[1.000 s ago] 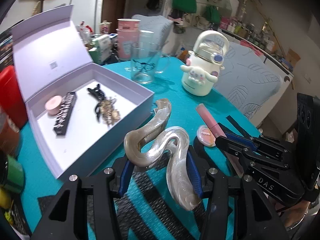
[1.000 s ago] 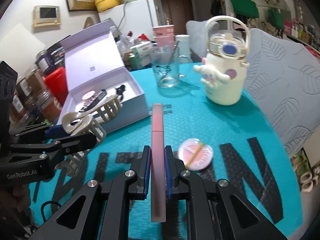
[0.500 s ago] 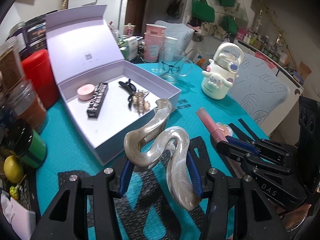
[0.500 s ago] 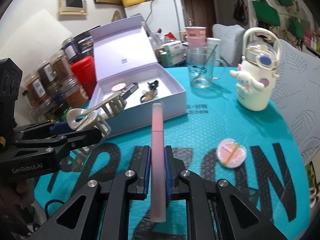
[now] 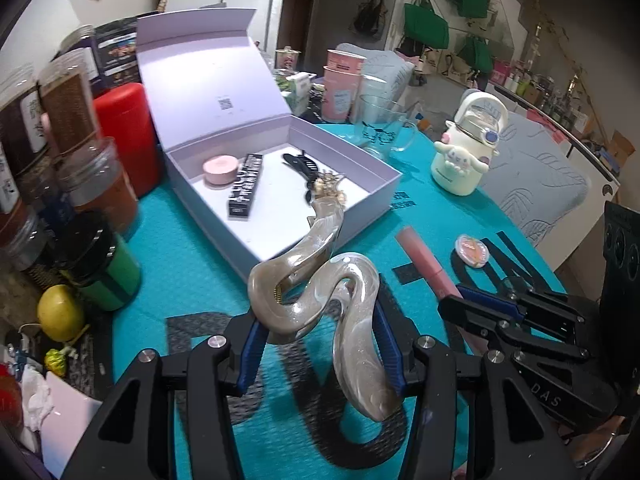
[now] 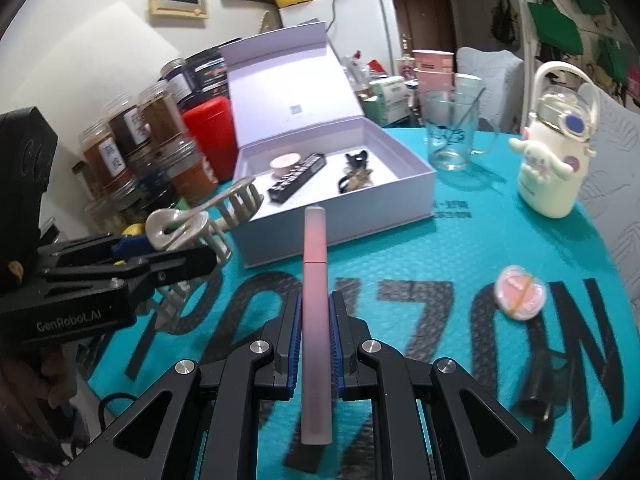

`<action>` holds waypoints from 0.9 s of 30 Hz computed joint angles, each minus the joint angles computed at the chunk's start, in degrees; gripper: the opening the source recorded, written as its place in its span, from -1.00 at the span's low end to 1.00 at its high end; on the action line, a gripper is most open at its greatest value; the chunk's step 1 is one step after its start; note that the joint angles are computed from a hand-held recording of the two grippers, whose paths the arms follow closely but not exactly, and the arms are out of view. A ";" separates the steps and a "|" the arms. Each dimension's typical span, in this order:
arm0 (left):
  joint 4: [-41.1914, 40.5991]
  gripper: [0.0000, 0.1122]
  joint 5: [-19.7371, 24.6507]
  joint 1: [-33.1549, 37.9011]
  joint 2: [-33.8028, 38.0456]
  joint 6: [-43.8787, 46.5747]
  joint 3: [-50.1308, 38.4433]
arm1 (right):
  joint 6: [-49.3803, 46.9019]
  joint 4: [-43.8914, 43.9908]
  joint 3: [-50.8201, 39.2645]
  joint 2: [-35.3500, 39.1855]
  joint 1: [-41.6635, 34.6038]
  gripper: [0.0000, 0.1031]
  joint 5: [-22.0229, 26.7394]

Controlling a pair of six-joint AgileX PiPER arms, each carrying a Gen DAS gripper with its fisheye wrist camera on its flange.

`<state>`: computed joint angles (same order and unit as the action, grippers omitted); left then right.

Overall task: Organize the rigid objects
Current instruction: 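Carry the wavy clip and pink lipstick toward the white box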

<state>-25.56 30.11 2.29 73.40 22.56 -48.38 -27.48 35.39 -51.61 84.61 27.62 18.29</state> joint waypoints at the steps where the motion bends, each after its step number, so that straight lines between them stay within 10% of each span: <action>1: -0.09 -0.12 0.16 0.78 -0.45 0.29 0.31 | 0.07 0.13 -0.13 0.18 0.45 -0.74 0.10; 27: -5.57 -0.12 5.11 8.40 4.54 9.38 -7.62 | 8.81 -8.88 -10.12 5.93 4.30 -0.74 2.84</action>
